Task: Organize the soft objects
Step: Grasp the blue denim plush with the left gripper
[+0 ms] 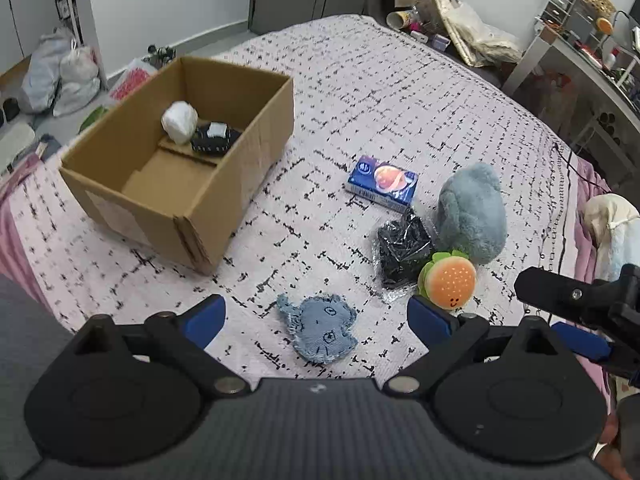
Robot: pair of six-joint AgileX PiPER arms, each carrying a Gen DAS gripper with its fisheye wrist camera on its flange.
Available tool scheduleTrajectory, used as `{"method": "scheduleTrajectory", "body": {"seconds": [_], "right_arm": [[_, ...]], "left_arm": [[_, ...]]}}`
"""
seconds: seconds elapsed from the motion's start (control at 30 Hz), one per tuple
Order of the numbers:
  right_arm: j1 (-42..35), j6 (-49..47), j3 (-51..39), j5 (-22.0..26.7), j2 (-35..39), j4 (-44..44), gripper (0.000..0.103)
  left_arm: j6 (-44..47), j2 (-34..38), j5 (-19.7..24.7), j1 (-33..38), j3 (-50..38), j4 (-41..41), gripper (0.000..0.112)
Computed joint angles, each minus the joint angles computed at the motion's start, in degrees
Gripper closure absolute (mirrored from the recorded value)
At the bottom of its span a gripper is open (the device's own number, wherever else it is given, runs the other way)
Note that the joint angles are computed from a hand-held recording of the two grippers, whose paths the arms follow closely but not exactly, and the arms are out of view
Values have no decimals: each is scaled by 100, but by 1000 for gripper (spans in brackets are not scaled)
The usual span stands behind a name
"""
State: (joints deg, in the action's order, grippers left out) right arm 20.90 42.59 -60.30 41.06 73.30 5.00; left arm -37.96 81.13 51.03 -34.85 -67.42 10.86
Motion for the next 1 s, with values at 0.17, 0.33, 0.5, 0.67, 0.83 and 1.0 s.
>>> {"method": "scheduleTrajectory", "body": {"seconds": [0.17, 0.33, 0.5, 0.67, 0.83, 1.0], "right_arm": [[-5, 220, -66, 33, 234, -198, 1], [-24, 133, -171, -41, 477, -121, 6], [-137, -182, -264, 6, 698, 162, 12], [-129, -151, -416, 53, 960, 25, 12], [-123, -141, -520, 86, 1250, -39, 12], [-85, -85, -645, 129, 1488, -162, 18]], "left_arm": [[-64, 271, -145, 92, 51, -82, 19], [-46, 602, -269, 165, 80, -155, 26], [-12, 892, -397, 265, 97, -284, 30], [146, 1091, -536, 284, 78, -465, 33], [131, 1204, -621, 226, 150, -468, 34], [-120, 1311, -670, 168, 120, -265, 48]]}}
